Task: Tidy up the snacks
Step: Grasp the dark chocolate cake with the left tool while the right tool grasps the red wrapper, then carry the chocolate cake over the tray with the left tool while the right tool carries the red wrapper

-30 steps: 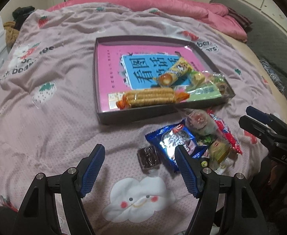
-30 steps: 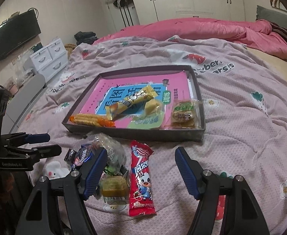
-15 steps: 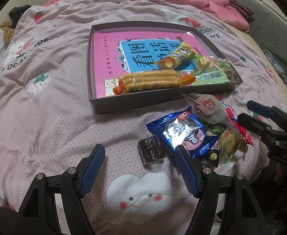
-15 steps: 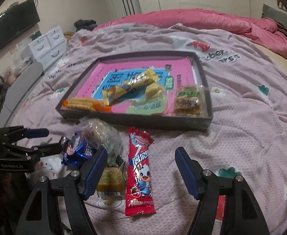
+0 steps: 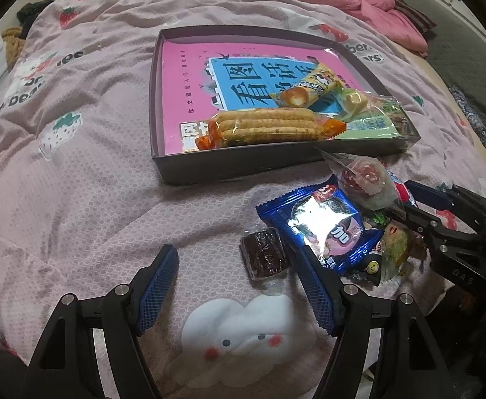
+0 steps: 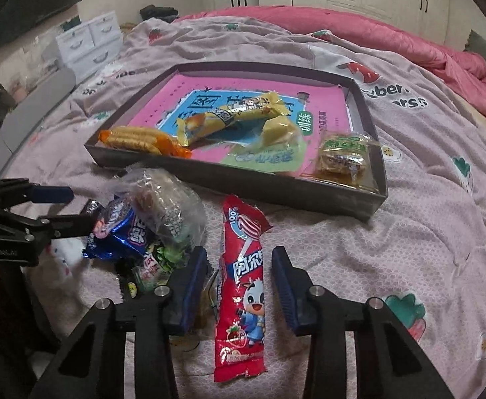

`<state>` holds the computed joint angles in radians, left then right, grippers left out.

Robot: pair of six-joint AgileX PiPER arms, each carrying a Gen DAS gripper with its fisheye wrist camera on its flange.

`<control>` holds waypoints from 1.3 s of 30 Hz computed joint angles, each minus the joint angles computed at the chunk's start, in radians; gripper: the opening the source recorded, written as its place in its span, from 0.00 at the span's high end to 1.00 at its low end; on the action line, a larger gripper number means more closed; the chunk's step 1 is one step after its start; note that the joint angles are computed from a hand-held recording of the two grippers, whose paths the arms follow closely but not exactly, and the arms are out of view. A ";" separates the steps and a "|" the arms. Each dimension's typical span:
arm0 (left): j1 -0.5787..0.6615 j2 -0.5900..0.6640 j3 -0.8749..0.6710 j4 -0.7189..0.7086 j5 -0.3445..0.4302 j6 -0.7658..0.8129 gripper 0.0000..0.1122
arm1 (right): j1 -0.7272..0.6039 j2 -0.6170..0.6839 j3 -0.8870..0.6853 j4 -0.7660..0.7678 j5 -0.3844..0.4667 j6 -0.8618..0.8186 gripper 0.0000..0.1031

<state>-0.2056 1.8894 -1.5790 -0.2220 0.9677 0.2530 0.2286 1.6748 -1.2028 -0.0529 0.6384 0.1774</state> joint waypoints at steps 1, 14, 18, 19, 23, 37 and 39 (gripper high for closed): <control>-0.001 0.001 0.000 0.002 0.000 -0.001 0.33 | -0.002 0.006 -0.003 0.000 0.000 -0.002 0.63; -0.076 0.014 0.033 0.045 -0.056 -0.011 0.63 | -0.015 0.027 -0.021 -0.088 0.012 0.040 0.75; -0.080 0.025 0.026 0.033 -0.072 -0.005 0.70 | -0.039 0.052 -0.036 -0.008 -0.003 -0.042 0.77; -0.077 0.028 0.023 0.027 -0.072 -0.002 0.71 | -0.049 0.056 -0.038 0.019 -0.003 -0.060 0.77; -0.058 0.034 0.014 -0.014 -0.060 0.020 0.76 | -0.094 0.026 -0.017 0.141 -0.012 -0.135 0.78; 0.001 -0.031 0.028 -0.106 -0.018 0.065 0.76 | -0.112 -0.123 0.068 0.261 -0.091 -0.218 0.78; 0.013 -0.050 0.037 -0.133 -0.026 0.083 0.76 | -0.111 -0.133 0.070 0.271 -0.101 -0.228 0.78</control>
